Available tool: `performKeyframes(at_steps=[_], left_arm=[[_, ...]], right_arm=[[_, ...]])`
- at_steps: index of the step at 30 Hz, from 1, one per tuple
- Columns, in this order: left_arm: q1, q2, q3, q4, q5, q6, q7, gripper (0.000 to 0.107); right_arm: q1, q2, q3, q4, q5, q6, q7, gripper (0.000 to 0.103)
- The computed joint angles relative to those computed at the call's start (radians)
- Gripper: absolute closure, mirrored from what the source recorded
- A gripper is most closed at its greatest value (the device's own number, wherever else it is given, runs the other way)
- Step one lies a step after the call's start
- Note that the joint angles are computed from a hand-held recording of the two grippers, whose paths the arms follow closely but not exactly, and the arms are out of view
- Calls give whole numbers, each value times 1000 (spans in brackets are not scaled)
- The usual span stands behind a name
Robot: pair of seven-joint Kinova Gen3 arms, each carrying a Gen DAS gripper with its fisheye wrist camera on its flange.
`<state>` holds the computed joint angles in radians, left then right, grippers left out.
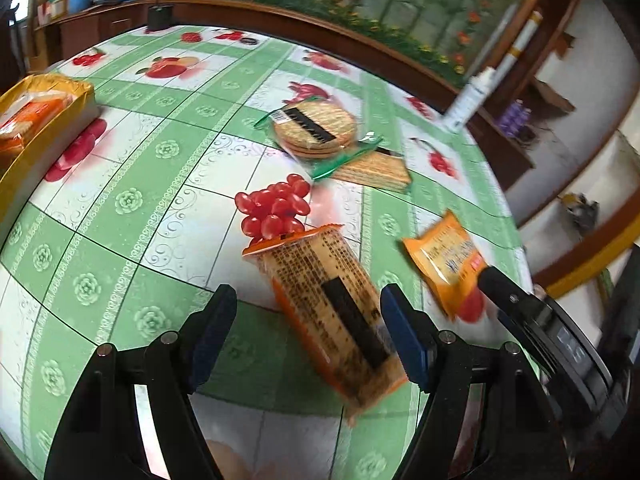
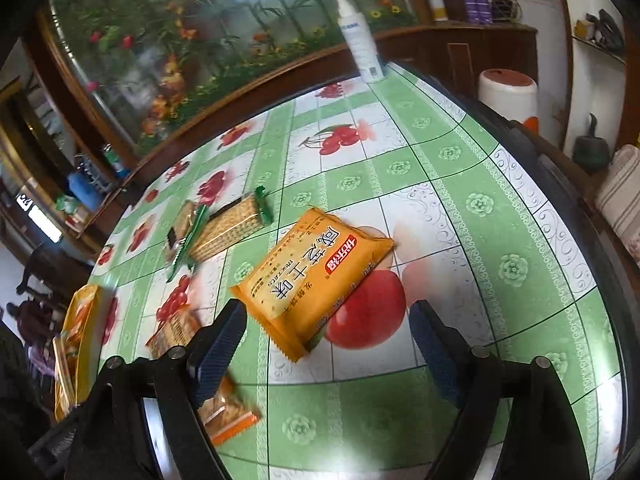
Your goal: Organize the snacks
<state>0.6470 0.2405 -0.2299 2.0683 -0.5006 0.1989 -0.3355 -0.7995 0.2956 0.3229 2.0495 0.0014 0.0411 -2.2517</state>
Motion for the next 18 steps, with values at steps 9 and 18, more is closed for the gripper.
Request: performKeyframes(at_steps=[9, 18], left_arm=[[57, 91, 19, -133, -112, 211, 181, 26], [-40, 74, 74, -78, -253, 183, 205, 8]], right_arm=[[-38, 16, 46, -27, -2, 32, -12, 15], [-112, 151, 86, -267, 162, 308, -155, 15]])
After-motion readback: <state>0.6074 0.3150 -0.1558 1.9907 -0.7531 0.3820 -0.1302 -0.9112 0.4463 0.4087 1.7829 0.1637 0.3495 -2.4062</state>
